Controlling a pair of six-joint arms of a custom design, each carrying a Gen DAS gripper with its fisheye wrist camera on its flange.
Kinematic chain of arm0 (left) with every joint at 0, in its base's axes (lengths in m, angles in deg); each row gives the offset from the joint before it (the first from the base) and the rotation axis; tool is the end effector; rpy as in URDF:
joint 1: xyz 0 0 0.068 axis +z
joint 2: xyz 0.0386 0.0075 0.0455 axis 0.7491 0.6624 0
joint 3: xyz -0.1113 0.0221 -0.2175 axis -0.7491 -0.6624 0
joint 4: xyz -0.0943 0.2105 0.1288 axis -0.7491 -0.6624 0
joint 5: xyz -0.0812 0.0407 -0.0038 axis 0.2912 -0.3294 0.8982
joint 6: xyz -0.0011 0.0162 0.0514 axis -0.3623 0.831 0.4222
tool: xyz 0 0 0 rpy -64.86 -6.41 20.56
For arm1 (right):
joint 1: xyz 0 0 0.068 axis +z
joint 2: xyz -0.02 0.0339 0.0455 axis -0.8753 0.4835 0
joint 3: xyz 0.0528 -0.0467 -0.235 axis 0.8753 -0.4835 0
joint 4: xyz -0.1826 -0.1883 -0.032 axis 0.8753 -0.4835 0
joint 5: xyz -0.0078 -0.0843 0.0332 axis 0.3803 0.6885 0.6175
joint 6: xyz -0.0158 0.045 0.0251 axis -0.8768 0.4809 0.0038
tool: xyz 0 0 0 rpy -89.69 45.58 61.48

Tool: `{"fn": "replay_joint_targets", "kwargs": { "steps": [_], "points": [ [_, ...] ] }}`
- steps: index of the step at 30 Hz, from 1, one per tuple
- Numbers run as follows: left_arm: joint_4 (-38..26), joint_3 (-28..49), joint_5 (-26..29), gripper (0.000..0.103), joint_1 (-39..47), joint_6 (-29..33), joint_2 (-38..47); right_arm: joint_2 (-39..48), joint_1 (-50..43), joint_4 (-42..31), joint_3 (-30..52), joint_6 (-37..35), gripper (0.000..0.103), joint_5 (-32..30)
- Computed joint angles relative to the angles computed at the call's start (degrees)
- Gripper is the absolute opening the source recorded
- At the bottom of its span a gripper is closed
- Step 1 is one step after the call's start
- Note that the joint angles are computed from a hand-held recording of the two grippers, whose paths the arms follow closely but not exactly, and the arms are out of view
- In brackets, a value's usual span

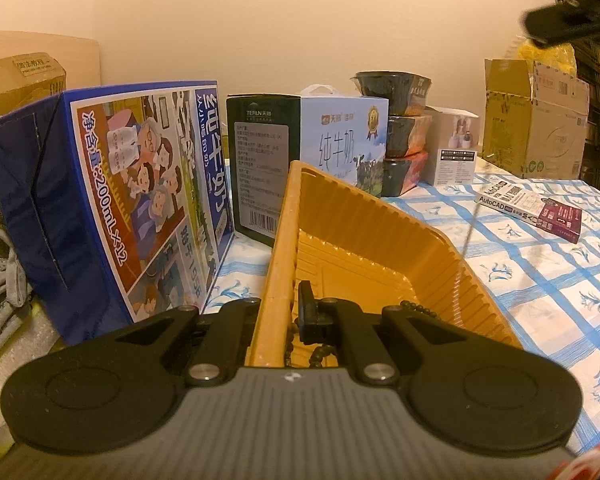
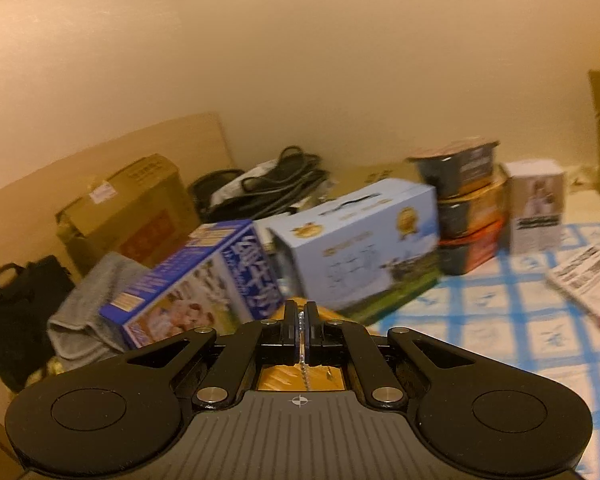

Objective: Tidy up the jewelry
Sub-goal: 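Lift the pearl necklace and carry it over the orange tray, then lower the pearl necklace into the tray and open the right tool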

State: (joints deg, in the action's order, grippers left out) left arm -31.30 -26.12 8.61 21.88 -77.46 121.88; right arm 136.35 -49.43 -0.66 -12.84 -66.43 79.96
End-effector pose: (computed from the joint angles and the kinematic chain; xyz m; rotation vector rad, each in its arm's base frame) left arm 0.2136 -0.1018 0.2656 0.3415 1.9855 -0.1888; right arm 0.1665 0.0405 0.4109 -0.0172 1.9770 0.4977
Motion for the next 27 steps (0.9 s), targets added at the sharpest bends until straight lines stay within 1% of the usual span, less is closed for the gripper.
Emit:
{"fn": "replay_joint_targets", "kwargs": {
  "steps": [4, 8, 11, 15, 19, 22, 26, 27],
  "points": [
    [0.0, -0.2, -0.1, 0.006, 0.0, -0.3, -0.1, 0.9, 3.3, 7.3, -2.9, 3.9, 0.002, 0.5],
    [-0.1, -0.1, 0.2, 0.006, 0.1, -0.4, -0.2, 2.8, 4.6, 10.8, -5.4, 6.4, 0.002, 0.9],
    [-0.2, -0.1, 0.7, 0.006, 0.4, -0.5, -0.4, 3.1, 4.5, 10.1, -8.5, 7.8, 0.002, 0.9],
    [-0.1, -0.1, 0.7, 0.007, 0.4, -0.6, -0.4, 3.0, 4.3, 7.1, -13.2, 8.2, 0.002, 0.7],
    [-0.1, -0.1, 0.7, 0.006, 0.4, -0.6, -0.4, 3.6, 4.6, 6.7, -16.9, 8.5, 0.002, 0.9],
    [-0.1, -0.2, 0.6, 0.007, 0.4, -0.8, -0.5, 4.0, 5.6, 8.4, -18.0, 8.8, 0.002, 1.0],
    [-0.2, -0.1, 0.7, 0.007, 0.5, -0.9, -0.4, 2.7, 7.0, 12.8, -19.0, 9.7, 0.002, -1.7],
    [-0.2, -0.1, 0.7, 0.007, 0.5, -0.9, -0.4, 2.6, 7.3, 12.9, -19.0, 9.8, 0.002, -2.0]
  ]
}}
